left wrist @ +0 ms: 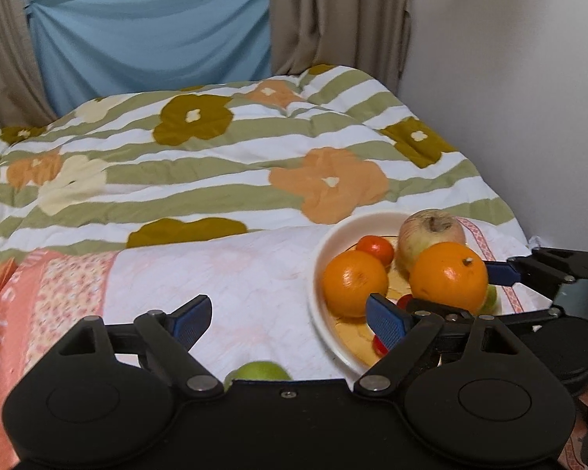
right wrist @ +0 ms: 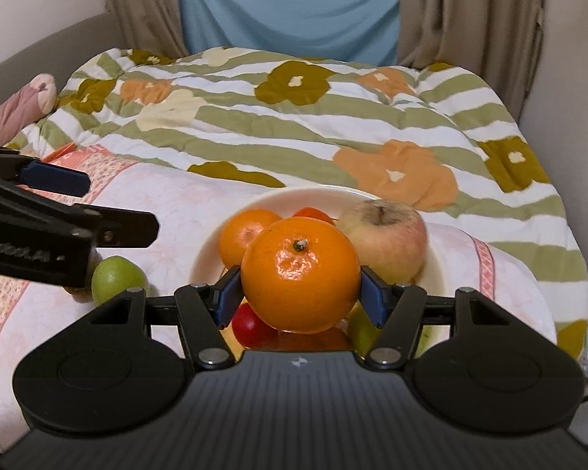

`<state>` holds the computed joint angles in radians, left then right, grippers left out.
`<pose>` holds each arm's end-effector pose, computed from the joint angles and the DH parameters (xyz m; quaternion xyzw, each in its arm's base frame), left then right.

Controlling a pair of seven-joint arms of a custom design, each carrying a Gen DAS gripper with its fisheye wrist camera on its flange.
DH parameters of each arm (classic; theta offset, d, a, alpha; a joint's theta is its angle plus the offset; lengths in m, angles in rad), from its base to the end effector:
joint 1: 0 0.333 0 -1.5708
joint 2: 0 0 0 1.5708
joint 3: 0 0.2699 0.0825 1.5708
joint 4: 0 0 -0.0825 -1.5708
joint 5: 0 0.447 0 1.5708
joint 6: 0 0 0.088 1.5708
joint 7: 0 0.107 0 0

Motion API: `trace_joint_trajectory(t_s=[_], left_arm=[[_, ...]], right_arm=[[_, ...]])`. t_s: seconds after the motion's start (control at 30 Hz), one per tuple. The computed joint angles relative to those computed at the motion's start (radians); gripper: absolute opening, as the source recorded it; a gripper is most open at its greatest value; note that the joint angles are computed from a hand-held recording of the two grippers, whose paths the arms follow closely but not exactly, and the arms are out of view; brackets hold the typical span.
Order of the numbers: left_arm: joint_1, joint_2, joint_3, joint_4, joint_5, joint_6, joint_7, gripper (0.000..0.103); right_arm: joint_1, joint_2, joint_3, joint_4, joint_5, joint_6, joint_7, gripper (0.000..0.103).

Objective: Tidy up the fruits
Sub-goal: 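Carry the orange and mandarin into the bear bowl and open both tools, then withdraw both tools from the bowl toward the kiwi and green apple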

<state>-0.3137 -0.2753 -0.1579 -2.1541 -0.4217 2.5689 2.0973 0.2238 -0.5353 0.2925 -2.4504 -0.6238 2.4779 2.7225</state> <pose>0.5292 -0.2680 0.5286 -0.3790 0.8514 -0.3340 0.1415 0.4476 0.2580 0.4783 -0.5689 0.7207 -0.3068 0.2506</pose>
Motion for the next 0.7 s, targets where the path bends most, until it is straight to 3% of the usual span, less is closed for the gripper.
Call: trace_joint_trajectory(t_s=[0.43, 0.5, 0.57, 0.7], left_arm=[[0.011, -0.048, 0.012, -0.067, 0.018, 0.012, -0.068, 0.089], [0.013, -0.059, 0.013, -0.077, 0.026, 0.011, -0.075, 0.089], [0.016, -0.072, 0.01, -0.088, 0.041, 0.009, -0.092, 0.089], [0.021, -0.109, 0.01, -0.117, 0.067, 0.017, -0.132, 0.089]], right_arm=[[0.021, 0.097, -0.043, 0.047, 0.022, 0.023, -0.083, 0.078], [0.012, 0.09, -0.029, 0.048, -0.002, 0.012, -0.074, 0.087], [0.005, 0.067, -0.01, 0.041, -0.034, -0.003, -0.045, 0.103], [0.011, 0.019, -0.006, 0.012, -0.049, 0.001, -0.035, 0.103]])
